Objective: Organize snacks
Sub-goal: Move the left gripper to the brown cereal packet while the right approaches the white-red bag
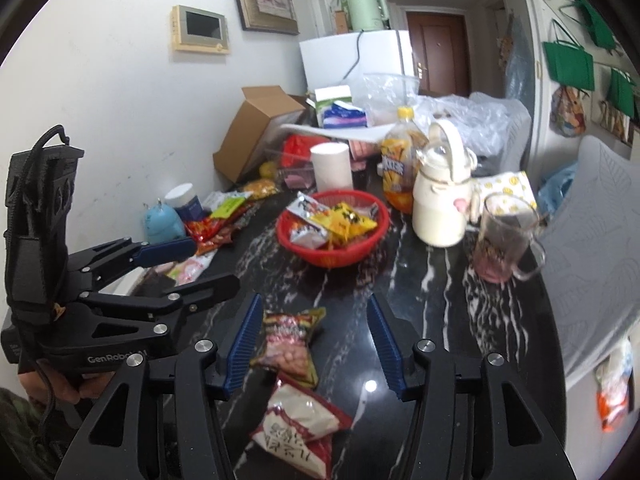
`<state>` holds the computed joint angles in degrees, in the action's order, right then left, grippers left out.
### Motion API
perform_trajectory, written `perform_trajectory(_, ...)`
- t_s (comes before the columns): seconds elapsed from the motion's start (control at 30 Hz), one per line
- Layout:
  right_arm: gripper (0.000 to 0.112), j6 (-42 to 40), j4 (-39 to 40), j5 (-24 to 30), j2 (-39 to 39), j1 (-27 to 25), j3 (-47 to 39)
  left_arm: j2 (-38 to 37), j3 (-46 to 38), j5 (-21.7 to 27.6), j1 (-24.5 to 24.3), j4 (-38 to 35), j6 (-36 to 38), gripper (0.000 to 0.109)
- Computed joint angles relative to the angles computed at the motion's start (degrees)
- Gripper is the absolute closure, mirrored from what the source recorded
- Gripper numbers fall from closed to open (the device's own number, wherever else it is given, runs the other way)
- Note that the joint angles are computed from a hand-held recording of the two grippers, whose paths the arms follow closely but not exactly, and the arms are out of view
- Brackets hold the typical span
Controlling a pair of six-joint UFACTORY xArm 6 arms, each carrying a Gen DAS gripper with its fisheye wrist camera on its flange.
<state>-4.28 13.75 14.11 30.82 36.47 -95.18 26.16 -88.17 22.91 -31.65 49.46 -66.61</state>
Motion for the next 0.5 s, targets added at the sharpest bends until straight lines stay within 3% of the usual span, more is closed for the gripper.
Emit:
perform_trajectory(0.27, 0.053, 1.32, 0.46, 1.84, -0.59, 0.8, 4.22, 0.75, 3.69, -1.96, 0.1, -4.1, 0.35, 0.04)
perform_trajectory(0.5, 0.045, -0.07, 2.82, 5.14, -0.61, 1.53, 6.72, 0.43, 7.54, -4.16, 0.26, -3.34, -2.93, 0.04)
